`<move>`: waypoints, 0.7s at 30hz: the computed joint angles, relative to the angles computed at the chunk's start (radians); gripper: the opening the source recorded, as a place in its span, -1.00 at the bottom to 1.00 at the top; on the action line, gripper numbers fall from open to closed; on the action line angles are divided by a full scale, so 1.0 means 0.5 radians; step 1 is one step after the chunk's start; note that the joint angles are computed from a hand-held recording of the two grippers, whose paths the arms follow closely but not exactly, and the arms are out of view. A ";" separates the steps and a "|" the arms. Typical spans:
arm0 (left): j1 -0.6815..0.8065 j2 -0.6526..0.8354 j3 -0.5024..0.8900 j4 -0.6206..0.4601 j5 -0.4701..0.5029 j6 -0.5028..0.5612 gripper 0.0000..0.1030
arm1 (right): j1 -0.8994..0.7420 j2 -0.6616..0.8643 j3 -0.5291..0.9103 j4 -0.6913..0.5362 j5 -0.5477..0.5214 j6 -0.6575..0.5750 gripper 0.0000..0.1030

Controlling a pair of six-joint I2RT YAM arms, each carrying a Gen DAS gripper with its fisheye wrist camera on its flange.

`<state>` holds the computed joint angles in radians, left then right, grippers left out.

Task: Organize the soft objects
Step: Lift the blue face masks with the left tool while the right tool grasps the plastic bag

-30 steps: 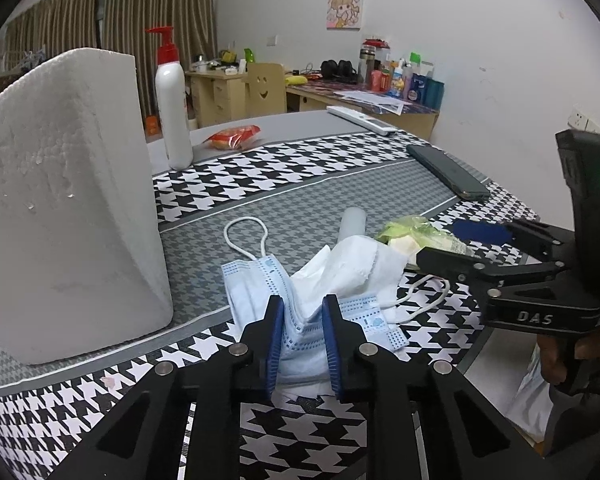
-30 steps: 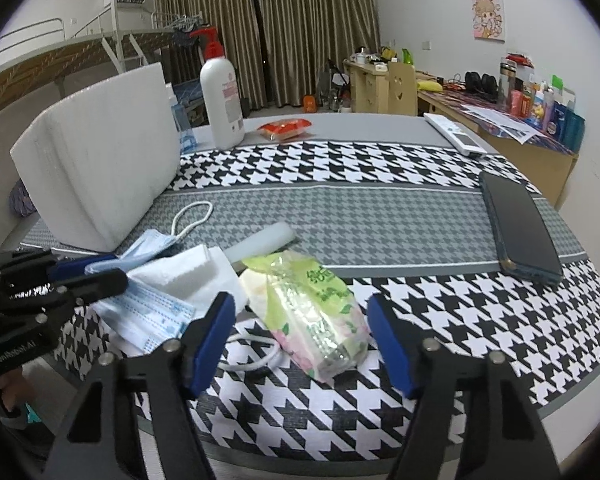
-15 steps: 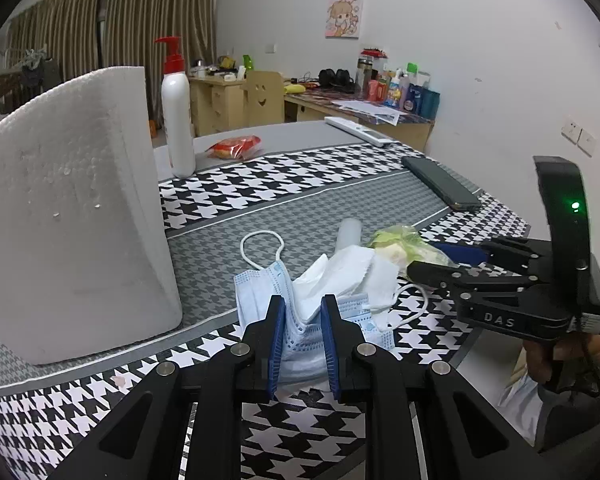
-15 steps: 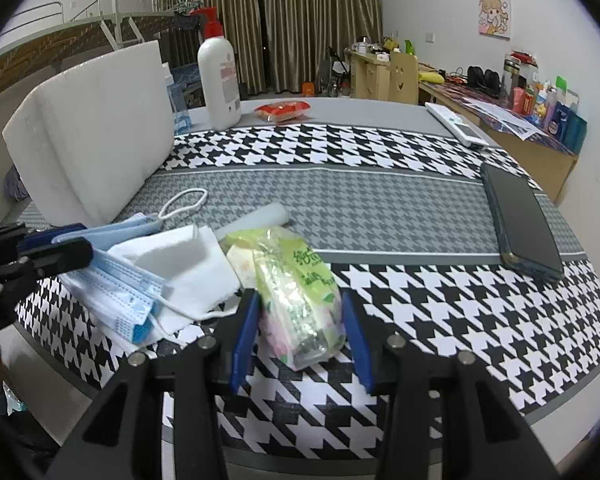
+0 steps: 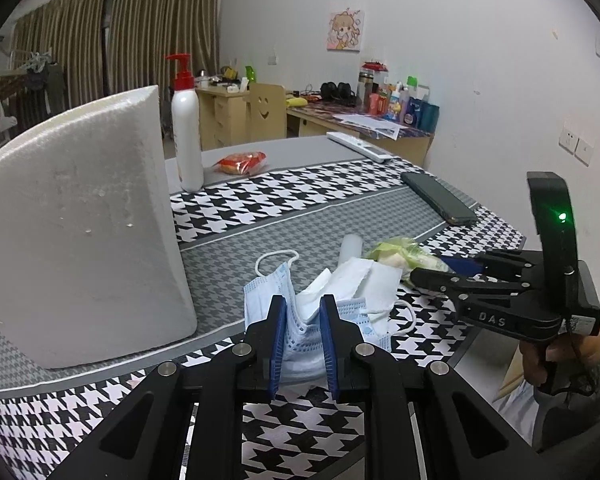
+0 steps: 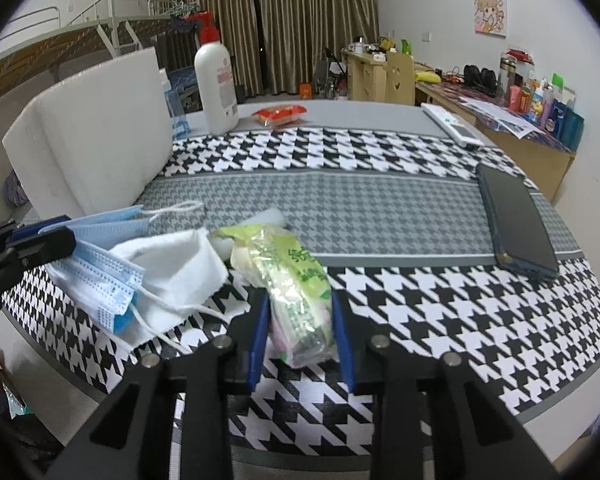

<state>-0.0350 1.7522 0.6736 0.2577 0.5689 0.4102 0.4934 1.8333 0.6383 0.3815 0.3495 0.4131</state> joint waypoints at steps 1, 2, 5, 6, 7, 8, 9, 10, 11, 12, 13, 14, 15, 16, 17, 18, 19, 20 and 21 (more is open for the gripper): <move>0.008 -0.010 -0.005 0.001 0.008 0.001 -0.64 | -0.001 -0.024 -0.016 0.014 -0.002 0.001 -0.32; 0.010 -0.020 -0.009 0.001 0.012 -0.002 -0.64 | 0.004 -0.048 -0.025 0.014 0.013 0.001 -0.32; 0.021 -0.054 -0.031 0.013 0.030 -0.006 -0.64 | 0.015 -0.102 -0.045 0.005 0.051 0.007 -0.32; 0.028 -0.059 -0.032 0.013 0.039 -0.002 -0.64 | 0.022 -0.115 -0.049 -0.001 0.067 0.012 -0.32; 0.036 -0.069 -0.039 0.015 0.049 0.000 -0.64 | 0.029 -0.129 -0.054 -0.007 0.081 0.020 -0.32; 0.048 -0.084 -0.047 0.009 0.065 0.006 -0.64 | 0.036 -0.146 -0.063 -0.007 0.089 0.026 -0.32; 0.056 -0.097 -0.052 0.005 0.075 0.009 -0.64 | 0.045 -0.162 -0.071 -0.010 0.104 0.033 -0.32; 0.066 -0.108 -0.057 0.005 0.089 0.014 -0.64 | 0.053 -0.178 -0.074 -0.018 0.117 0.038 -0.32; 0.080 -0.124 -0.061 -0.002 0.107 0.016 -0.64 | 0.064 -0.193 -0.077 -0.022 0.130 0.037 -0.32; 0.091 -0.137 -0.066 -0.003 0.119 0.015 -0.65 | 0.075 -0.204 -0.076 -0.031 0.141 0.035 -0.32; 0.102 -0.140 -0.063 -0.009 0.130 0.021 -0.65 | 0.089 -0.214 -0.075 -0.040 0.157 0.036 -0.32; 0.111 -0.151 -0.068 -0.012 0.139 0.026 -0.65 | 0.103 -0.226 -0.075 -0.044 0.172 0.035 -0.32; 0.120 -0.156 -0.073 -0.008 0.149 0.027 -0.65 | 0.117 -0.239 -0.077 -0.045 0.182 0.029 -0.32; 0.131 -0.169 -0.080 -0.007 0.161 0.029 -0.65 | 0.124 -0.250 -0.081 -0.041 0.188 0.024 -0.32; 0.134 -0.175 -0.081 -0.006 0.162 0.028 -0.65 | 0.134 -0.266 -0.087 -0.037 0.197 0.020 -0.32; 0.141 -0.183 -0.086 -0.003 0.167 0.030 -0.65 | 0.140 -0.276 -0.090 -0.037 0.201 0.018 -0.32; 0.148 -0.194 -0.088 -0.007 0.174 0.032 -0.65 | 0.148 -0.290 -0.093 -0.039 0.212 0.016 -0.32; 0.164 -0.212 -0.096 -0.011 0.192 0.035 -0.65 | 0.154 -0.294 -0.095 -0.038 0.221 0.015 -0.32; 0.170 -0.227 -0.114 0.006 0.200 0.030 -0.66 | 0.160 -0.304 -0.098 -0.037 0.229 0.016 -0.32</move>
